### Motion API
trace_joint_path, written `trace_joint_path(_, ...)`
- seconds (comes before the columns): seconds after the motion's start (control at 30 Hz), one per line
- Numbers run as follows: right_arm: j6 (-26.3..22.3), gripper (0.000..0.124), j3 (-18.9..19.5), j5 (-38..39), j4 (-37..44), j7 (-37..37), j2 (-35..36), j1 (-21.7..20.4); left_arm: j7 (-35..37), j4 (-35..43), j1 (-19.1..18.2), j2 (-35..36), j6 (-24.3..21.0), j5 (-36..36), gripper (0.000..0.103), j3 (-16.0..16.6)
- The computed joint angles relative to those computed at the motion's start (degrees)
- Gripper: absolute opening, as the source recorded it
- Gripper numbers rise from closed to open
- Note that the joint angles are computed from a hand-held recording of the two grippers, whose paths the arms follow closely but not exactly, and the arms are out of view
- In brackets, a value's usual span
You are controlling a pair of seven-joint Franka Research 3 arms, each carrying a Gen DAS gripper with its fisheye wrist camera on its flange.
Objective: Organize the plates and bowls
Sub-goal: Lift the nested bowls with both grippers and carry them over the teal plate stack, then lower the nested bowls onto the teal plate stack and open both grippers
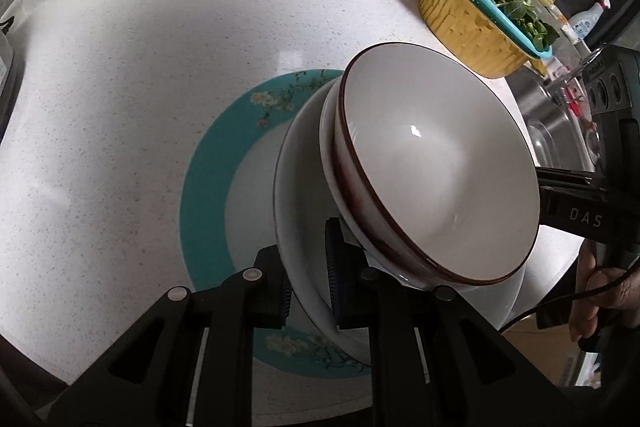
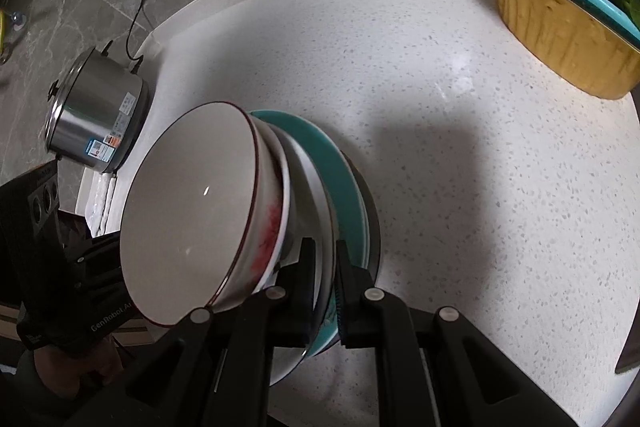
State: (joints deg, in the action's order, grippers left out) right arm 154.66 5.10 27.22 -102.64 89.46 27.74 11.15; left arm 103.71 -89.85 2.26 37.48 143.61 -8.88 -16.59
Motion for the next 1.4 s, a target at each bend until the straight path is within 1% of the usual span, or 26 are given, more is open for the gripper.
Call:
trace_joint_path(0.33,-1.15,0.011,-0.12,-1.61,4.2,-0.03,3.33,1.01,-1.37,1.2,0.41,1.07,0.06,1.05,0.01,1.0)
trace_joint_path(0.57,0.23,0.012,-0.24,-2.58,4.0,0.38,3.45,1.65,-0.45,0.34,1.28,0.95,0.91,0.88,0.011,0.46)
trace_joint_path(0.67,1.37,0.013,-1.03,-4.13,3.62,1.29,3.31,2.7,-0.69,-0.69,1.28,0.87,2.22,0.55,0.011,0.3)
trace_joint_path(0.73,2.0,0.013,-1.21,-4.69,3.36,1.73,3.3,2.96,-0.95,-2.26,1.72,0.33,4.28,-0.12,0.011,-0.04)
trace_joint_path(0.8,2.55,0.013,-2.02,-6.02,2.91,2.93,3.09,3.86,-1.21,-3.41,2.1,-0.05,5.75,-0.61,0.015,-0.36)
trace_joint_path(0.87,3.06,0.018,-2.68,-7.42,2.52,4.05,2.96,4.61,-1.56,-4.6,2.6,-0.54,6.92,-1.24,0.015,-0.78)
trace_joint_path(0.93,4.25,0.035,-3.33,-8.65,1.13,5.14,2.2,5.16,-1.73,-6.93,3.29,-1.83,9.25,-2.15,0.016,-1.34)
trace_joint_path(0.97,5.33,0.038,-2.93,-8.46,0.06,4.87,1.59,4.75,-1.83,-8.14,3.62,-2.59,10.42,-2.52,0.017,-1.6)
trace_joint_path(1.03,7.86,0.043,-0.78,-6.47,-2.48,2.38,-0.02,2.73,-2.87,-11.33,4.11,-5.02,12.39,-3.08,0.028,-1.65)
trace_joint_path(1.07,8.62,0.047,-0.19,-5.82,-3.51,1.35,-0.77,2.2,-3.39,-13.66,4.56,-6.89,13.85,-3.74,0.031,-1.89)
trace_joint_path(1.1,9.77,0.058,-1.04,-6.38,-5.13,1.75,-1.99,2.92,-3.53,-16.09,4.98,-8.85,15.51,-4.22,0.039,-2.14)
trace_joint_path(1.13,10.7,0.061,-0.91,-6.16,-6.26,1.29,-2.78,2.78,-4.39,-18.18,4.7,-10.69,17.05,-4.02,0.048,-1.67)
trace_joint_path(1.17,12.36,0.062,1.04,-4.27,-8.01,-1.31,-4.02,1.07,-4.87,-21.11,4.93,-13.09,19.55,-4.49,0.054,-1.8)
trace_joint_path(1.2,14.1,0.067,3.7,-1.34,-9.77,-5.08,-5.33,-1.18,-4.78,-24.01,5.66,-15.38,22.57,-5.7,0.068,-2.65)
trace_joint_path(1.23,15.16,0.073,4.35,-0.38,-10.81,-6.58,-6.15,-1.66,-4.9,-26.42,6.07,-17.34,25.07,-6.45,0.076,-3.16)
trace_joint_path(1.27,16.61,0.076,4.87,0.63,-12.25,-8.58,-7.36,-1.97,-4.95,-29.4,6.66,-19.85,28.32,-7.61,0.078,-4.04)
trace_joint_path(1.3,17.6,0.08,5.6,1.72,-13.14,-10.49,-8.21,-2.38,-5.28,-30.87,6.84,-21.21,29.99,-8.04,0.083,-4.46)
trace_joint_path(1.33,18.67,0.083,7.34,3.66,-14.26,-13.56,-9.51,-3.55,-6.83,-32.93,5.97,-23.31,31.9,-7.57,0.095,-3.83)
trace_joint_path(1.37,19.24,0.084,8.14,5.16,-14.81,-15.56,-10.26,-3.94,-9.65,-34.99,3.84,-25.45,33.68,-5.57,0.101,-1.74)
trace_joint_path(1.4,19.99,0.086,8.92,6.74,-15.39,-17.53,-11.09,-4.22,-11.59,-36.47,2.55,-27.06,34.74,-3.89,0.103,-0.32)
